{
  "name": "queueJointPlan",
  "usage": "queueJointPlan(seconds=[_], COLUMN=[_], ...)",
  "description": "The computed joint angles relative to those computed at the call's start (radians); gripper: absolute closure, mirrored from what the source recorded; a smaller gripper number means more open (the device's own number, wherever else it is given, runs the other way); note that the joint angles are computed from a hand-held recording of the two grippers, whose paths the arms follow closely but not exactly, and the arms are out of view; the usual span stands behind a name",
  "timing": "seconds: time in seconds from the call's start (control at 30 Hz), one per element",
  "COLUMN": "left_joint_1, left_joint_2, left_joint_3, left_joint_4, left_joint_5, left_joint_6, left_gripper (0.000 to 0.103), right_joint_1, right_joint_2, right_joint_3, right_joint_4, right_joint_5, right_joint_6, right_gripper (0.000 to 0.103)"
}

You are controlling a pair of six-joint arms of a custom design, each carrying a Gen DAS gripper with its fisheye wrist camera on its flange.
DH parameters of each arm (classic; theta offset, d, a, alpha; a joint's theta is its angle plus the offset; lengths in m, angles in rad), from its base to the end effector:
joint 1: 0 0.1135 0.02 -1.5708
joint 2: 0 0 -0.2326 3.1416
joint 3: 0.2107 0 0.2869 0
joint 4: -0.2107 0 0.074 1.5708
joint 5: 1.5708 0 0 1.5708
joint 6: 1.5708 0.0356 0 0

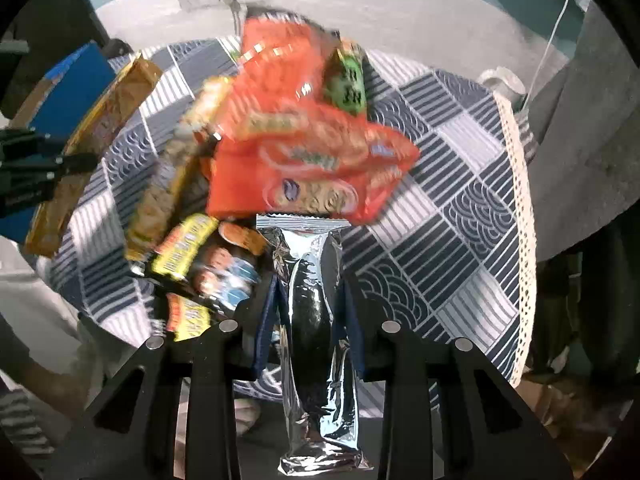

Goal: Organize snacks
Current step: 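Carry the yellow pack and silver bar into the cardboard box with both tools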

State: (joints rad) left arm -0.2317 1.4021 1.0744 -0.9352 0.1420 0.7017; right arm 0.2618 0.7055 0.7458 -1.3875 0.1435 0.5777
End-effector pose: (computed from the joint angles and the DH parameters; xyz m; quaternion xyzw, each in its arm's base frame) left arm 0.2898 -0.0736 0.2052 0.4532 0.8754 -0.0326 0.1651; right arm 0.1414 0.0326 0.2291 0.1638 0.9776 -0.0197 0.1307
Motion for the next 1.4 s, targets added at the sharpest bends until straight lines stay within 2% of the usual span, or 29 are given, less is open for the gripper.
queueJointPlan(seconds=[0.33, 0.53, 0.97, 1.4], left_joint_1=[0.111, 0.184, 0.331, 0.528], left_joint_2=[-0.091, -0.097, -0.068, 0.104], left_joint_3=[0.057, 0.117, 0.224, 0.417], left_joint_4=[-0.103, -0.152, -0.165, -0.185], left_joint_5=[0.090, 0.137, 0.237, 0.334], left_joint_6=[0.093, 0.143, 0.219, 0.283], left_gripper=[0.074, 0.074, 0.074, 0.074], right_joint_1=[0.189, 0.249, 0.312, 0.350], right_joint_2=[0.119, 0.218, 0.517, 0.892], right_joint_3=[0.232, 0.339, 0.641, 1.008], right_joint_4=[-0.066, -0.055, 0.020, 0.075], right_joint_5=[0.091, 0.119, 0.152, 0.105], right_joint_6=[0.141, 0.162, 0.103, 0.011], right_gripper=[0.073, 0.073, 0.072, 0.072])
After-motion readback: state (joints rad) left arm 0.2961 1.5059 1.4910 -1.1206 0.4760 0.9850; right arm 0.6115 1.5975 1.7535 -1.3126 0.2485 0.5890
